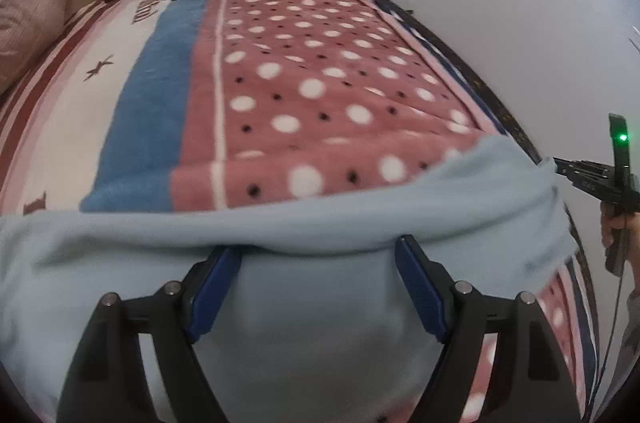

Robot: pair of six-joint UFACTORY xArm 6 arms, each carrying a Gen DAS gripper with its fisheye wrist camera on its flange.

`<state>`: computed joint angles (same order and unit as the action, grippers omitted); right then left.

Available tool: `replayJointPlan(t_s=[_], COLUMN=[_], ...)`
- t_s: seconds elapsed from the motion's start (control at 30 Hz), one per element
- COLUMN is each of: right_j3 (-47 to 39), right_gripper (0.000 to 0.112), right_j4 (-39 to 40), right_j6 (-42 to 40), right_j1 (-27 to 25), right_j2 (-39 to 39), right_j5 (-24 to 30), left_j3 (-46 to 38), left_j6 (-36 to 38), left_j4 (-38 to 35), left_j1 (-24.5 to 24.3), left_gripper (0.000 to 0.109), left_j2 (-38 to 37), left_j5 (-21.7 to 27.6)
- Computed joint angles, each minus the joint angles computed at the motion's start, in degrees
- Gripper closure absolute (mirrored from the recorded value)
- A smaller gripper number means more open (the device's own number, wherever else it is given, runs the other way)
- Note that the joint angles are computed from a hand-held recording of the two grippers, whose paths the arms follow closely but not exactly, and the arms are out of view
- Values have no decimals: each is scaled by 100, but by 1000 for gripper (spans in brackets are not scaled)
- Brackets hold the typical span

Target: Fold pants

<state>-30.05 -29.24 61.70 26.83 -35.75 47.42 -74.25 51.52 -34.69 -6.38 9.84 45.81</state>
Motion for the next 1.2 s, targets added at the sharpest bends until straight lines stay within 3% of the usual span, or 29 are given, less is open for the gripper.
replayJointPlan(t_s=[0.07, 0.17, 0.27, 0.33, 0.37, 0.43, 0.57, 0.7, 0.83, 1.07, 1.2], right_j3=[-161, -434, -183, -20, 6, -10, -180, -655, -1097, -1657, -1943], right_gripper=[111, 106, 106, 104, 95, 88, 89, 96, 102, 108, 110], right_j4=[-291, -545, -719, -783, -801, -933, -1133, -826, -862, -1422, -1781], right_j6=[278, 700, 1023, 1044, 1031, 1107, 1060, 658, 603, 1238, 1546], right_j1=[-339, -588, -617, -425, -215, 199, 937, 1194, 1167, 532, 475], right_j2=[563, 1146, 844, 506, 334, 130, 144, 973, 1712, 2410, 2582], right_j5=[-253, -64, -535, -830, -875, -829, -1326, -1864, -1711, -1679, -1216], left_j3=[-151, -214, -105, -92, -81, 10, 76, 56, -117, -974, -878], left_j6=[-148, -196, 41, 111, 145, 266, 456, 430, 407, -265, -197], left_j4=[119, 59, -91, -178, -205, -230, -212, -68, -76, -45, -85], left_j1=[-36, -28, 1, 60, 91, 132, 201, 203, 136, 78, 20], left_gripper=[32, 32, 32, 32, 32, 32, 32, 32, 32, 32, 32], left_j2=[168, 229, 104, 38, -2, -124, -220, -106, 105, 781, 742], left_j5=[-113, -103, -109, 46, 144, 233, 518, 497, 304, 372, 48])
